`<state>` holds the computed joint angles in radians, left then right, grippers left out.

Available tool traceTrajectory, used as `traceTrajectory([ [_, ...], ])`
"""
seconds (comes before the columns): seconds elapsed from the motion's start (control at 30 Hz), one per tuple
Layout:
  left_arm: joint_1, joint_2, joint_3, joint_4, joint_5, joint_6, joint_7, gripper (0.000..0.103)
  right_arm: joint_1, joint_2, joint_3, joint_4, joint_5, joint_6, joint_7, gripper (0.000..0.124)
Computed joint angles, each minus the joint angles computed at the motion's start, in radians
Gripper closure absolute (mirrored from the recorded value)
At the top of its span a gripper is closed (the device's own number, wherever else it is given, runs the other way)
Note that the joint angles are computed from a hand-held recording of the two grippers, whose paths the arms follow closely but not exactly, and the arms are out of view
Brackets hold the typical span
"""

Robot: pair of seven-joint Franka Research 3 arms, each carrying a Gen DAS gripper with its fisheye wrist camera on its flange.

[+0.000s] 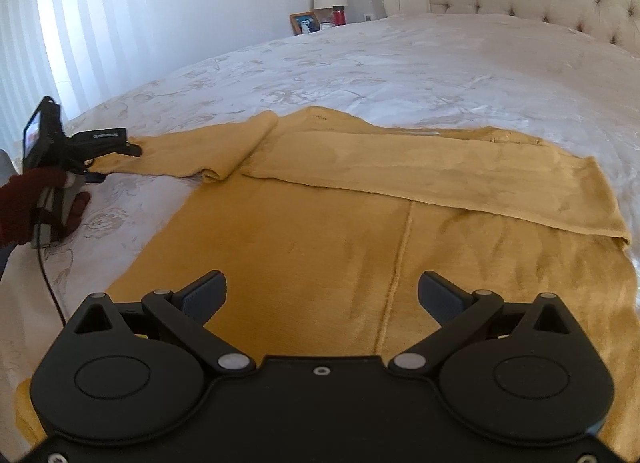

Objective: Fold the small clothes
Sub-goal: 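Grasp the sleeve with the left gripper and lay it over the body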

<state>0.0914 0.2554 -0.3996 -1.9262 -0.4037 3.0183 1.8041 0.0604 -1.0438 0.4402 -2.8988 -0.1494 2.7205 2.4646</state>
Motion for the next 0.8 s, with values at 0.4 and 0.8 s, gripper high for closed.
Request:
traceTrajectory([
  [0.4, -0.081, 0.039, 0.089, 0.065, 0.225, -0.022, -0.139, 0.056, 0.012, -0.019, -0.011, 0.006, 0.000, -0.033, -0.008, 0.022],
  [0.8, 0.040, -0.119, -0.172, 0.058, -0.210, -0.038, 0.250, 0.095, 0.040, -0.136, -0.035, -0.058, 0.030, -0.061, 0.013, 0.022],
])
